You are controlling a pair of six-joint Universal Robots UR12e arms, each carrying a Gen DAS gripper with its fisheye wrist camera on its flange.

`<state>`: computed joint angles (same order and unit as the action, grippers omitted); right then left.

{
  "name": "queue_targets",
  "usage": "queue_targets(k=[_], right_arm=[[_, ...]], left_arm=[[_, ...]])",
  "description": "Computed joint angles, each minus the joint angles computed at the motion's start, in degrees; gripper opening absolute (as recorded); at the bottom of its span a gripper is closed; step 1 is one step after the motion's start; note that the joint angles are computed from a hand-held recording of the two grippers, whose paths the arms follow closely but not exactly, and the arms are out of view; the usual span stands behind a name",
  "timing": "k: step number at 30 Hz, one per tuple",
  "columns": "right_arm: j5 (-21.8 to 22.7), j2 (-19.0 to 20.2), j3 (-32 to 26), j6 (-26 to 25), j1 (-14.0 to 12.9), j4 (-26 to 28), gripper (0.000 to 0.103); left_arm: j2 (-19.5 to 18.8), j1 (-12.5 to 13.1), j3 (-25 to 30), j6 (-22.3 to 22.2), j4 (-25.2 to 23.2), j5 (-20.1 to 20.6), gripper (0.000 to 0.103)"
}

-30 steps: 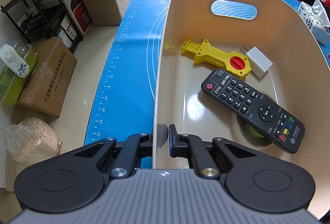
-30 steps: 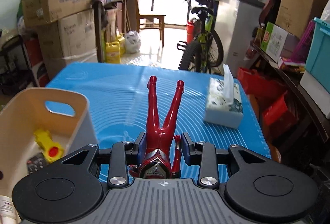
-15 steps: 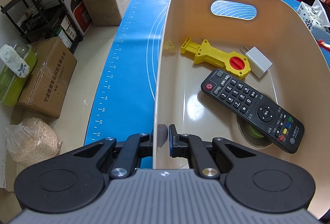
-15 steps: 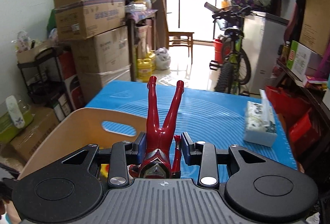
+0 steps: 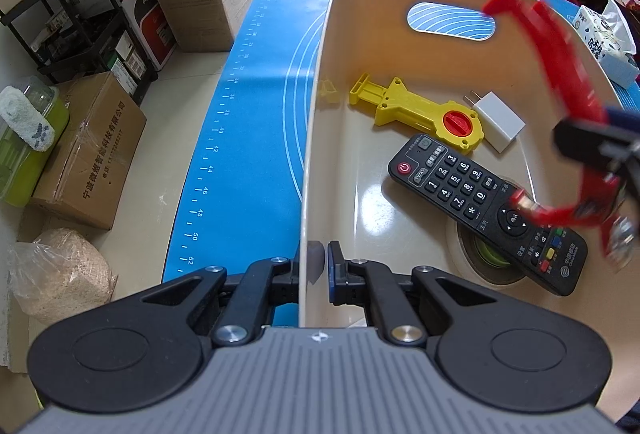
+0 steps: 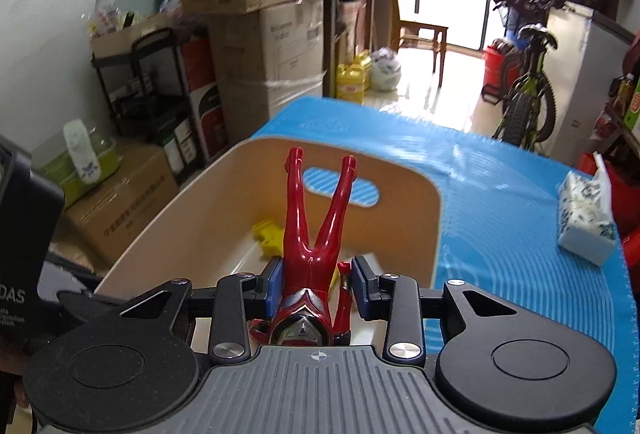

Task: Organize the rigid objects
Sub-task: 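Lift the red figure and lower it into the basket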

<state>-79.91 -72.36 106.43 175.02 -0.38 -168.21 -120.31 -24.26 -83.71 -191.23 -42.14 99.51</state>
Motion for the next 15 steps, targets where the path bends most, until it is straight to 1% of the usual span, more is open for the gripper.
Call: queue_targets(k=[4, 8, 12, 15], right_arm=[[0.6, 0.7, -1.0, 0.1, 0.2, 5.2, 0.043], [-0.3, 1.4, -2.3, -1.9, 0.8, 11.2, 0.043], [-1.5, 1.9, -3.2, -4.5, 1.7, 14.6, 0.044], [-1.0, 1.9, -3.2, -5.5, 1.6, 15.9, 0.044]], left_arm=[[0.0, 0.0, 0.0, 0.0, 0.0, 0.0, 0.01], [0.0, 0.0, 0.0, 0.0, 0.0, 0.0, 0.01], [0.0, 0.0, 0.0, 0.0, 0.0, 0.1, 0.01], [0.0, 0.0, 0.0, 0.1, 0.0, 0.1, 0.01]])
